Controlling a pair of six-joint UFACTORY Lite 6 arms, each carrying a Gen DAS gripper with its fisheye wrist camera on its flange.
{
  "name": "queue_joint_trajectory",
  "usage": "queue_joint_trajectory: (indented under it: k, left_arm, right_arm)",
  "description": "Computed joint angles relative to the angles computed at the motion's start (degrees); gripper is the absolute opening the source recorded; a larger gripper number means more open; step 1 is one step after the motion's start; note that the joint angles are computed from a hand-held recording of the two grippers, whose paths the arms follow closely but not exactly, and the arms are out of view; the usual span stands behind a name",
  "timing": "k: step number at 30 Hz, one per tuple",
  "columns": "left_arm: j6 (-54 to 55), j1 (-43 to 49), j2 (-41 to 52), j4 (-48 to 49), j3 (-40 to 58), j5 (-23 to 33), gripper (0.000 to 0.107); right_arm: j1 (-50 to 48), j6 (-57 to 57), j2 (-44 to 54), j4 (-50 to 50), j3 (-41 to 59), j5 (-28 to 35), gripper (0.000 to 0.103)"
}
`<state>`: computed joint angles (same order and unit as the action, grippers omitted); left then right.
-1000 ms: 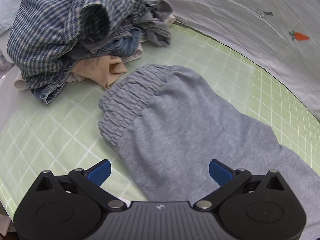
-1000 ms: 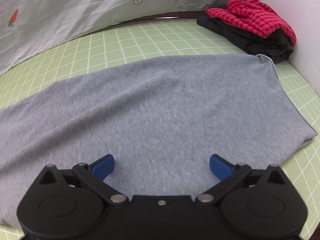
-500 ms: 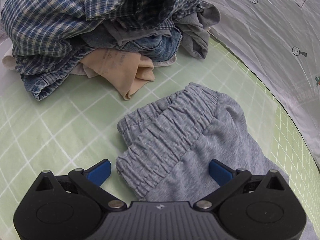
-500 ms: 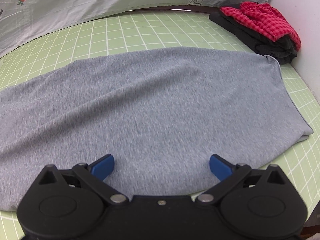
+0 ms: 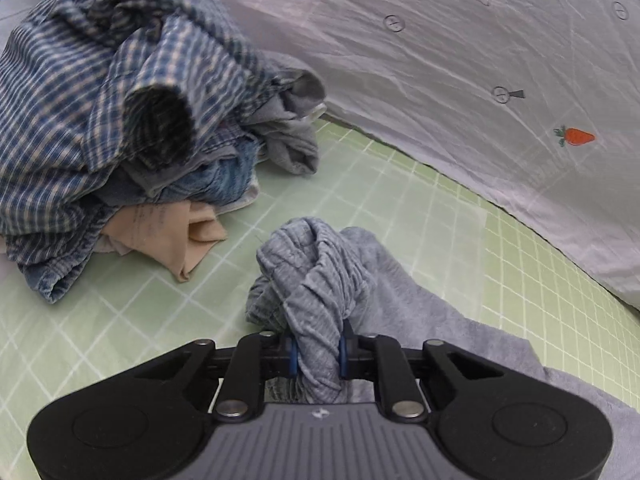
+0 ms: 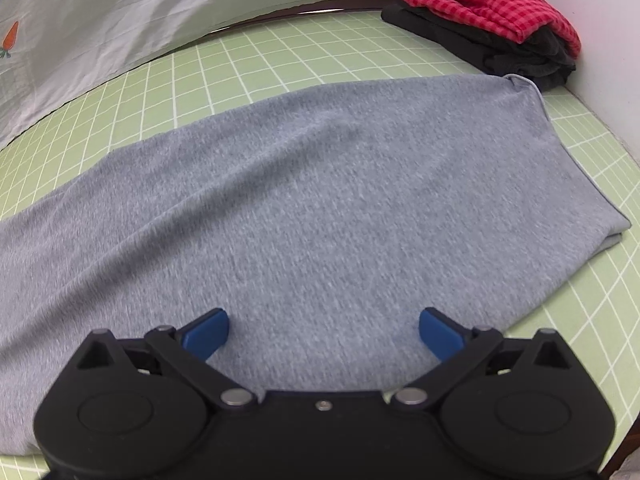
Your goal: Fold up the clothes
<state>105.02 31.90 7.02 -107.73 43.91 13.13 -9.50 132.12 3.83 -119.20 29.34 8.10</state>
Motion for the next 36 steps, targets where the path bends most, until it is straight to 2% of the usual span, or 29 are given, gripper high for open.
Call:
queue_joint_trajectory:
  k: [3,8,11,14,16,18,19,22,24,29,31,32,33,34,36]
  left_arm:
    - [-1.59,-5.64,-5.85,3.22,-2.65,2.49,0.018]
    - [-9.97,-18.55,-12.99,17.54,-5.60,5.18,0.018]
    - [-17.35,-26.41,-9.47,26.88,-5.05,6.46,0.026]
    - [-30.92,-28.78,-3.67,39.32,-3.05,8.65,0.036]
    - [-30.30,-26.58,-5.11,38.67,-3.90,12.10,0.041]
    - [-28.60,-23.91,-8.12,36.72,-4.49,13.64,0.062]
    - [-28.58,-22.68,-9.82,36.11,-4.52,13.93,0.065]
    - [-30.33,-18.46,-12.31,34.03,-3.39,14.22,0.066]
    - [-34.93,-17.53,-11.55,33.82,-1.67,10.78,0.066]
    - [-46.99,-19.75,-1.05,42.45,5.15,5.53,0.066]
    - [-49.54,-21.14,2.07,44.10,6.65,3.87,0.063]
    - [-50.43,-22.00,2.75,45.04,6.84,2.82,0.047]
    - [-52.31,-22.61,3.47,47.28,7.51,2.91,0.017]
    - [-53.75,-23.17,4.20,49.04,8.16,3.09,0.013]
    - [-50.73,-23.71,3.35,46.30,7.94,4.01,0.010]
  right_arm:
    - [-1.62,10.58,-0.27,-11.15,-0.82,0.03,0.103]
    - [-2.52,17.74,-0.07,-19.62,-1.05,0.28,0.103]
    - [-3.06,22.22,-0.20,-24.85,-1.37,0.39,0.103]
    - [-3.45,25.68,-0.50,-28.82,-1.80,0.50,0.103]
    - [-3.39,26.27,-0.78,-29.49,-2.22,0.79,0.103]
    - [-3.38,26.98,-1.06,-30.37,-2.64,1.08,0.103]
    - [-3.28,26.81,-1.19,-30.11,-2.84,1.23,0.103]
    - [-2.55,22.44,-0.53,-25.25,-2.27,1.66,0.103]
    - [-2.58,22.44,-0.37,-25.13,-2.13,1.70,0.103]
    - [-2.49,22.40,-0.15,-24.88,-2.01,1.86,0.103]
    - [-2.52,22.37,-0.19,-24.89,-2.01,1.79,0.103]
    - [-2.77,22.78,-0.37,-25.56,-2.06,1.57,0.103]
    - [-2.85,22.77,-0.50,-25.64,-2.12,1.45,0.103]
    - [-2.88,22.71,-0.54,-25.70,-2.12,1.37,0.103]
    - [-2.94,22.52,-0.57,-25.75,-2.10,1.22,0.103]
